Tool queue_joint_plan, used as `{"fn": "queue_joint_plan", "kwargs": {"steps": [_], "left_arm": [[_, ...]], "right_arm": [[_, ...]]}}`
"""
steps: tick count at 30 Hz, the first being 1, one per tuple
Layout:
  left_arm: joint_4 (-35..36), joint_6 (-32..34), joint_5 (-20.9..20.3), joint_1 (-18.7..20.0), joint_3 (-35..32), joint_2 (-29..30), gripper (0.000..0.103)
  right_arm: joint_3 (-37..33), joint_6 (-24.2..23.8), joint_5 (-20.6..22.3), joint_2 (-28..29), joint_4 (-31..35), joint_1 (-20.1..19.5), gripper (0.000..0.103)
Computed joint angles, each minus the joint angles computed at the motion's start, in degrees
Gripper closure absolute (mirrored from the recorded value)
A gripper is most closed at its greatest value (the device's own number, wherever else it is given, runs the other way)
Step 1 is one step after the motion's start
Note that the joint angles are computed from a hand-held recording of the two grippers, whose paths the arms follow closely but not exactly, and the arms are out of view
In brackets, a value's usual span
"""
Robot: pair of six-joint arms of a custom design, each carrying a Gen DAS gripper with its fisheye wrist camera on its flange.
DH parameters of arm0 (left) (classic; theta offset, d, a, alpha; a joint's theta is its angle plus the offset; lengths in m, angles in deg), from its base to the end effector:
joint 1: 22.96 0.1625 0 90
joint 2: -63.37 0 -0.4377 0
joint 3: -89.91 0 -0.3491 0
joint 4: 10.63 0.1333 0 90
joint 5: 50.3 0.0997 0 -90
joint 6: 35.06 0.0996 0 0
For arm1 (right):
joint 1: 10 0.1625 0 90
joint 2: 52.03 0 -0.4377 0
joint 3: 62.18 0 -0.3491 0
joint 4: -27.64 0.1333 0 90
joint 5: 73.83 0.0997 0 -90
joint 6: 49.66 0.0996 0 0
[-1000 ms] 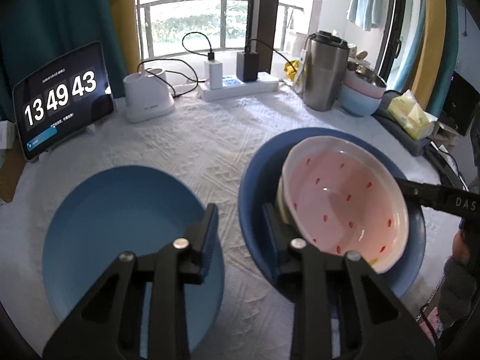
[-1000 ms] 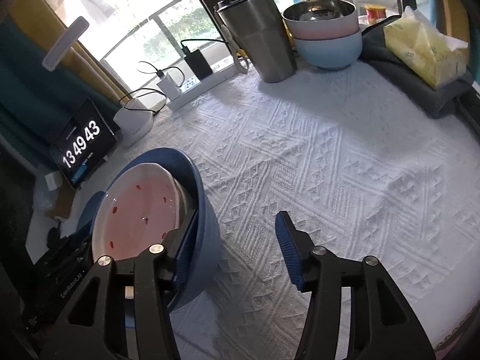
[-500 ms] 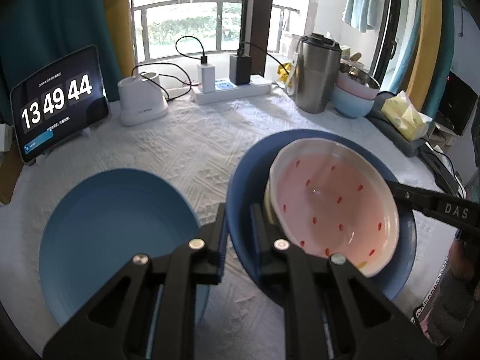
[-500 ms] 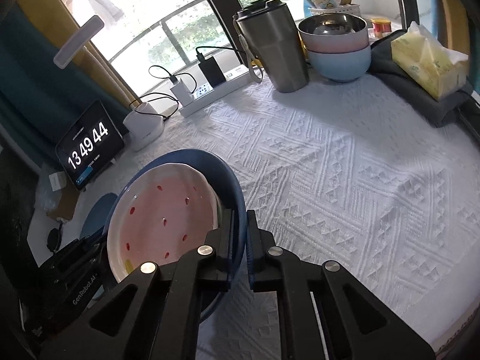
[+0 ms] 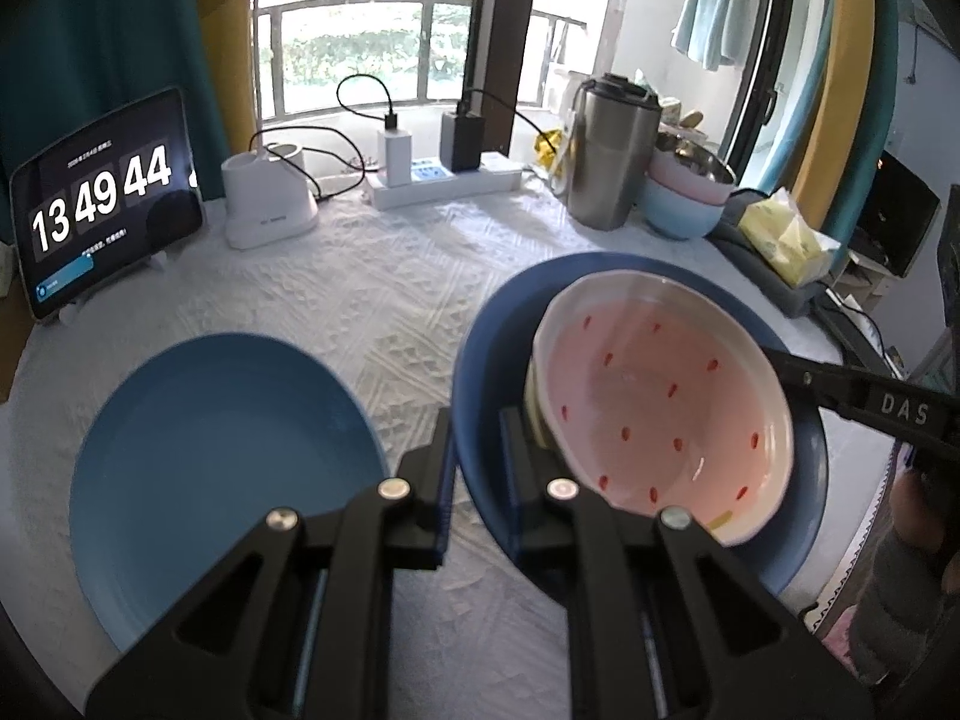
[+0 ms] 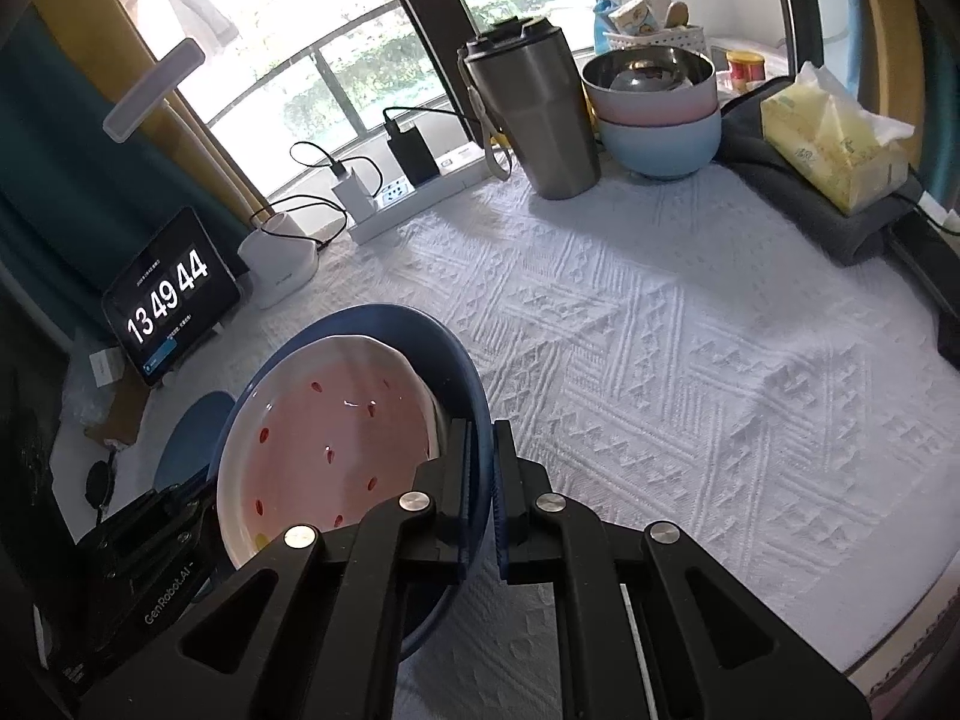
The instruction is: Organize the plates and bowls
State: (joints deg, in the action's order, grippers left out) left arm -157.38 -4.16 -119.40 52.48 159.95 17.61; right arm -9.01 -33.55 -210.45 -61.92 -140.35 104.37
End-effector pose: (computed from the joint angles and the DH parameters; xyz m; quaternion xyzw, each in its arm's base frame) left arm -0.0271 -0.7758 0.3076 0.3181 0.8905 -0.2474 0.2114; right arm 0.3882 -0.7093 -0.0011 -0.0546 -0.8828 0.3877 0.2596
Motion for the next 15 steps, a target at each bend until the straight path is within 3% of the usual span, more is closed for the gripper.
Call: {"fn": "queue_joint_plan", "kwargs": {"steps": [15], "left_arm": [[-0.4, -0.4, -3.0, 0.6, -0.8, -2.3, 0.091]], "right_arm": [[-8.7, -3.1, -1.9, 3.4, 3.6, 2.5, 0.094]]}}
